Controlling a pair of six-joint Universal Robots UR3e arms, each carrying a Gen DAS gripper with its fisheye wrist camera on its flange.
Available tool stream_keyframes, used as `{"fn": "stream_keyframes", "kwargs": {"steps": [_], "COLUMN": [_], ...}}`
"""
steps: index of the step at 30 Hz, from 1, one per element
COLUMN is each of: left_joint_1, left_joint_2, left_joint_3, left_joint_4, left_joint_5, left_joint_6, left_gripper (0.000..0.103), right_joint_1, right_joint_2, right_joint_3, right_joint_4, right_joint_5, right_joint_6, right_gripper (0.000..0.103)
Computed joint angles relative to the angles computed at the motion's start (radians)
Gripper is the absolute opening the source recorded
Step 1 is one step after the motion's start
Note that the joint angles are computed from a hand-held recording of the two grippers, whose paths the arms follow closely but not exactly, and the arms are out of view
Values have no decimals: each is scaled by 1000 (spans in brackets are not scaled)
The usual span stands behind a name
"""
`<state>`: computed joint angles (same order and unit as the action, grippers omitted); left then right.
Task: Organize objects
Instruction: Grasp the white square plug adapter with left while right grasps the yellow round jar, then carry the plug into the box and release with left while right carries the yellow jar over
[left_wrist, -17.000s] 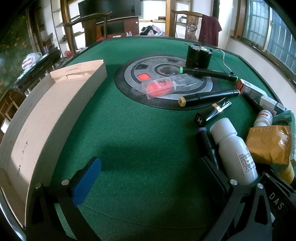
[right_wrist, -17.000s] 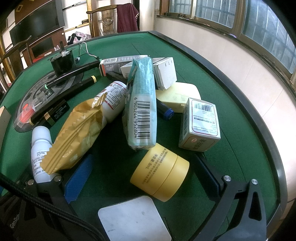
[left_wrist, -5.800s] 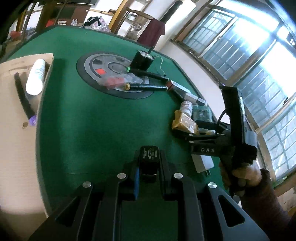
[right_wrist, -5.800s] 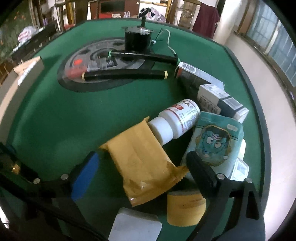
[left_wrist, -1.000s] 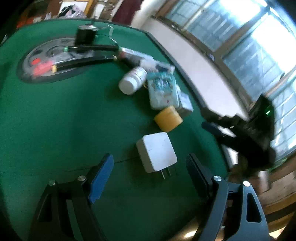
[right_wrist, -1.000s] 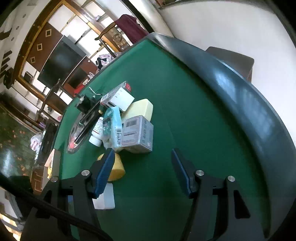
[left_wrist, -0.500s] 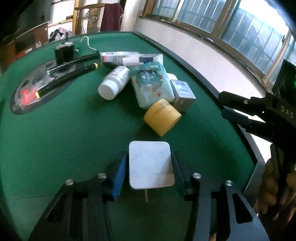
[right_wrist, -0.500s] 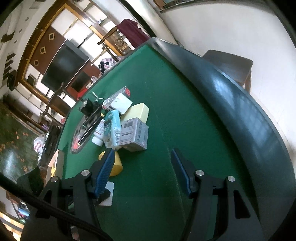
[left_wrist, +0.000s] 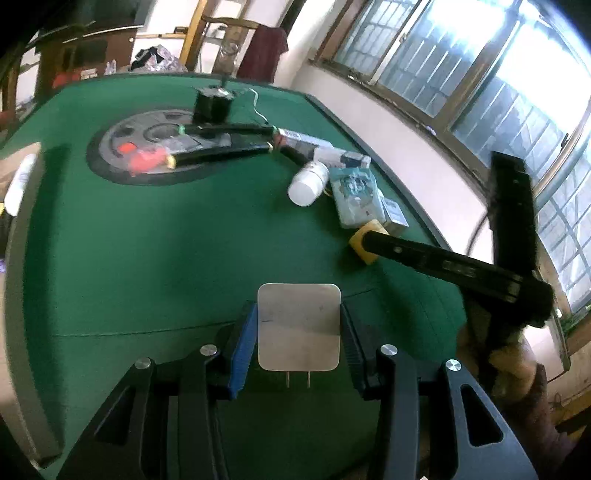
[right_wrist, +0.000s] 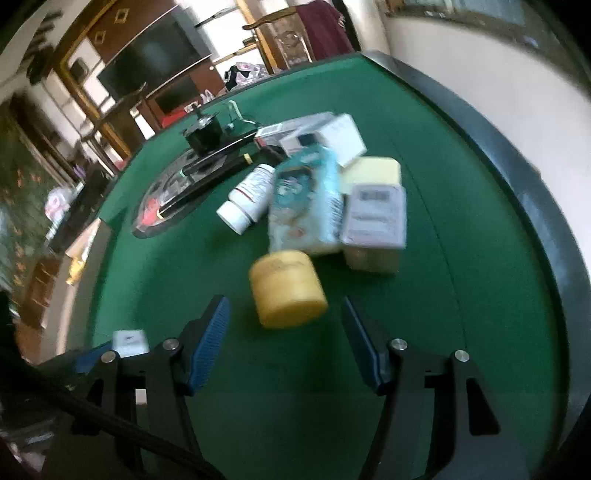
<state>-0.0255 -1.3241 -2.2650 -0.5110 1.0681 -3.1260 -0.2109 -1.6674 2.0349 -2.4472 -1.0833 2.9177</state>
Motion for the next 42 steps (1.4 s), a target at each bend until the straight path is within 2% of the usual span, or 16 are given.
{"fn": "stream_keyframes", "kwargs": {"steps": [3,5,6,11,14,18,19,21,23,25,26,28,30,35,39,42], "left_joint_1": [63,97,117,257,373,575,671,801,979,1131,1184,1247,1248,1140,1045,1021], "left_joint_2": [84,121,144,281,389,559,616,667,703,712,709,690,663,473,274,170], "left_joint_3": [-43,-60,-71,-107,-110,-79,-46,11,96,153,170,164,126,2,-21,-8], "left_joint_4": [-45,-72,-90,-250,-420,-767,-947,-1183,-1470,-1640,-1682,-1642,-1504,-945,-633,-553], "left_joint_5": [-43,-72,-89,-199,-281,-386,-419,-447,-457,-448,-440,-423,-407,-303,-218,-182], "left_joint_6": [42,62,74,172,262,453,562,712,915,1061,1102,1100,1027,727,580,560], "left_gripper": [39,39,39,39,39,39,39,39,39,39,39,39,39,39,39,39], "right_joint_1": [72,99,105,63,35,40,52,86,137,203,243,326,409,594,688,732], "right_joint_2": [59,81,84,12,-42,-93,-95,-82,-53,-3,33,118,213,466,638,727], "right_joint_3": [-24,-35,-43,-16,-19,-62,-82,-130,-192,-264,-308,-404,-502,-780,-978,-1083], "right_joint_4": [-85,-103,-92,-6,74,186,210,246,275,292,297,304,308,328,370,395], "right_joint_5": [-95,-139,-150,-86,-10,94,118,155,198,229,243,257,259,192,142,112], "right_joint_6": [31,38,37,20,1,-12,-12,-4,13,37,51,89,128,211,266,295], "right_gripper": [61,50,38,38,38,38,38,38,38,38,38,38,38,38,38,38]}}
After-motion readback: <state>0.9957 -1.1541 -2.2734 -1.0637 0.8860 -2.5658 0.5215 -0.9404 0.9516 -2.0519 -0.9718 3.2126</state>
